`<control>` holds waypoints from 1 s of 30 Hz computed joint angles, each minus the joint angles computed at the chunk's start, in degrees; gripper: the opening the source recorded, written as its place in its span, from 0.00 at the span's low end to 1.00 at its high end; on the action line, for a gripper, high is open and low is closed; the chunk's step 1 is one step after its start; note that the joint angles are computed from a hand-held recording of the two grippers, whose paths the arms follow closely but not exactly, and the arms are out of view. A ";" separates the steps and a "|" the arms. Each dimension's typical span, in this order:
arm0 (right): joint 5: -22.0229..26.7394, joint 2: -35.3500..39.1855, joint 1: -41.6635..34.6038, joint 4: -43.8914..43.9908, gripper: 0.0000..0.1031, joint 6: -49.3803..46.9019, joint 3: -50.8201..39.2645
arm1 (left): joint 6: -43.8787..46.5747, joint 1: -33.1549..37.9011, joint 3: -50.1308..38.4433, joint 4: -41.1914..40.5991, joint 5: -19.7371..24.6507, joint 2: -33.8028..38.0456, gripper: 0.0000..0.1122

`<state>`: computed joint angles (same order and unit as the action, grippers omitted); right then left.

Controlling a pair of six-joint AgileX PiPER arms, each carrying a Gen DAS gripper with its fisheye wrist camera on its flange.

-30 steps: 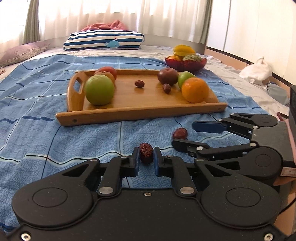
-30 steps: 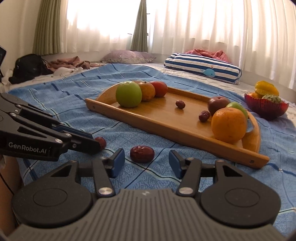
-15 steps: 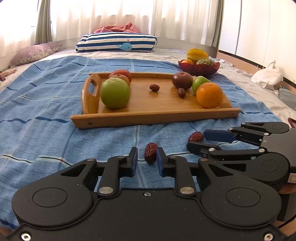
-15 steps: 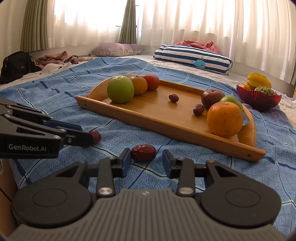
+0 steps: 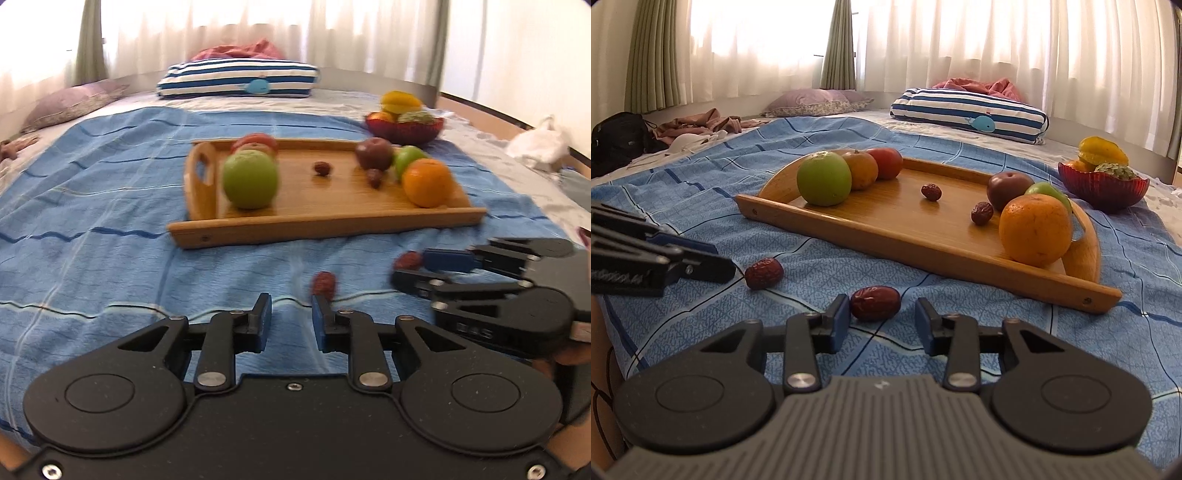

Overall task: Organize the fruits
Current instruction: 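Carry both held red dates up and over the wooden tray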

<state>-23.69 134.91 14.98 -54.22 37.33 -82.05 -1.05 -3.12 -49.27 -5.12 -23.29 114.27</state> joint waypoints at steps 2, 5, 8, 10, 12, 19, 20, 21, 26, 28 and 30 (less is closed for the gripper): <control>0.02 0.06 -0.03 -0.22 0.47 0.36 -0.12 | 2.54 -0.88 0.09 -1.48 -0.71 0.29 0.23; 0.22 0.09 0.05 -0.01 0.47 0.04 -0.23 | 8.56 -2.45 -1.41 -7.62 -0.77 1.57 0.23; 0.32 0.02 0.15 0.50 0.48 -0.48 -0.06 | 14.51 -3.44 -2.71 -14.48 -0.70 2.51 0.23; 0.34 0.03 0.17 0.61 0.48 -0.54 -0.03 | 20.78 -4.14 -3.20 -20.99 -1.30 2.84 0.23; 0.36 0.02 0.20 0.95 0.48 -0.86 0.00 | 23.71 -4.20 -3.31 -23.66 -2.56 3.21 0.23; 0.44 0.06 0.49 3.76 0.51 -3.57 0.43 | 30.21 -3.90 -7.90 -29.94 -2.86 6.17 0.24; 0.40 0.04 0.51 4.12 0.51 -3.89 0.54 | 31.17 -3.91 -8.61 -31.00 -2.72 6.47 0.24; 0.36 0.01 0.52 4.38 0.52 -4.12 0.63 | 31.70 -4.00 -8.94 -31.71 -2.69 6.47 0.24; 0.24 0.01 0.49 5.22 0.56 -4.63 0.77 | 23.24 -3.48 -5.51 -22.83 -1.91 3.08 0.30; 0.08 0.07 0.43 5.38 0.56 -4.75 0.82 | 18.72 -3.01 -4.00 -17.72 -0.39 1.65 0.30; 0.02 0.07 0.45 5.77 0.56 -5.08 0.89 | 12.00 -2.25 -3.21 -9.87 1.70 0.76 0.28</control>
<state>-23.67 134.98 15.43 -48.45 32.25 -81.15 10.95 -5.37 -52.48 -14.99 -21.59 115.03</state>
